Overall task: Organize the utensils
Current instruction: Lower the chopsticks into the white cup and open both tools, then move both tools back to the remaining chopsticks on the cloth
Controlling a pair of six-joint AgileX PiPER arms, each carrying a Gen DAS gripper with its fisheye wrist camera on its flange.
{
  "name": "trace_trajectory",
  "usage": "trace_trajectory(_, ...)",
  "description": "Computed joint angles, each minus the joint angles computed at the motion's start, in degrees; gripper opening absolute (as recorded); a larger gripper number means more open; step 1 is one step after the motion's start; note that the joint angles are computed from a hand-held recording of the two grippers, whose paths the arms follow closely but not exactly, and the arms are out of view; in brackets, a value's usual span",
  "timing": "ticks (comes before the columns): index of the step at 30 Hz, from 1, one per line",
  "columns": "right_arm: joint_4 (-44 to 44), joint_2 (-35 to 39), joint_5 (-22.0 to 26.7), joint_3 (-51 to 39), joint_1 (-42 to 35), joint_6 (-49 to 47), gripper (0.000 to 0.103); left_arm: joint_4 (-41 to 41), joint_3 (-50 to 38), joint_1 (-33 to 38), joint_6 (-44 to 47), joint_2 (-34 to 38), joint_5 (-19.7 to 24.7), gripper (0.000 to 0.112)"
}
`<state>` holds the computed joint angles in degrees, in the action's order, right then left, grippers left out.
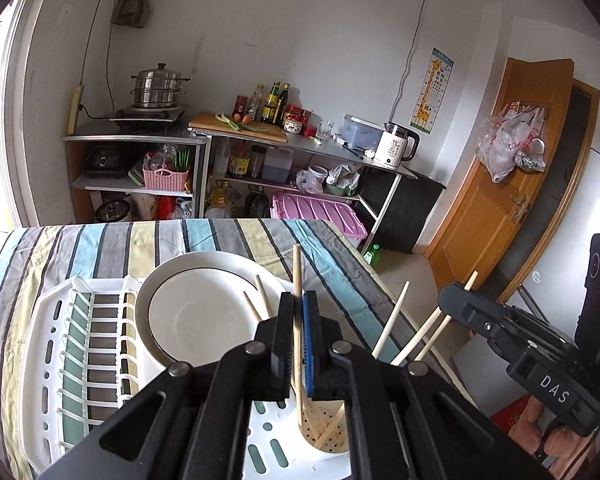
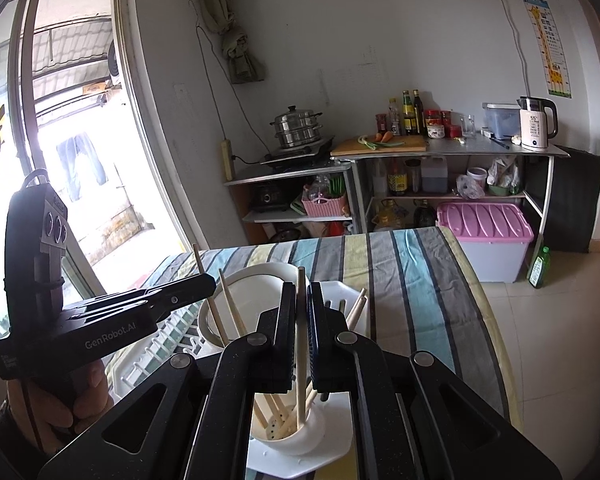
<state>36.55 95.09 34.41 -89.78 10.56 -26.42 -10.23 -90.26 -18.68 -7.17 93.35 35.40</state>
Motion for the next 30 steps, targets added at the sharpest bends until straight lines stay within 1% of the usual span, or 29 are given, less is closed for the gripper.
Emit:
trace_trajectory(8,-1.8,1.8,1.4,-0.7,-0.7,2.4,0.006,2.0,0.2,-0.2,-1.3,1.2,1.5,0.006)
trace_trajectory(13,-3.1,2.0,2.6,-1.3,-1.2,3.7,0.007,2.1,0.6,-0.1,-1.3,1.0,1.4,0.006)
trace_trajectory(15,-3.6,2.2,3.0,-1.6,-1.2,4.0,0.016,2.6,0.5,-0.2,-1.6,0.9,1.8,0.007)
trace_trajectory(16,-3.4,1.9,3.0,-1.2,-1.3,3.9,0.022,2.6,1.0,-0.1,-1.5,0.6,1.7,0.007)
trace_trajectory(17,-3.1,1.5,2.8,-0.7,-1.3,3.7,0.024,2.6,1.4,-0.2,-1.4,0.2,1.6,0.010)
trace_trajectory(18,-3.0,1.2,2.7,-0.3,-1.4,3.6,0.024,2.4,2.3,-0.2,-1.2,-0.4,1.4,0.014)
trace_trajectory(20,-2.8,0.8,2.8,0.1,-1.6,3.5,0.024,3.2,3.9,-0.5,-1.5,-1.7,0.9,0.017)
trace_trajectory(24,-2.1,-1.3,2.9,2.3,-2.2,2.8,0.024,4.3,7.9,-0.8,-2.1,-5.3,0.1,0.017)
trace_trajectory(27,-0.5,-4.2,2.7,5.6,-2.7,1.4,0.024,5.8,11.7,-1.1,-3.3,-9.2,-0.5,0.017)
trace_trajectory(30,2.1,-8.1,2.2,10.4,-3.1,-1.5,0.024,9.1,16.2,-1.9,-5.9,-13.9,-0.7,0.017)
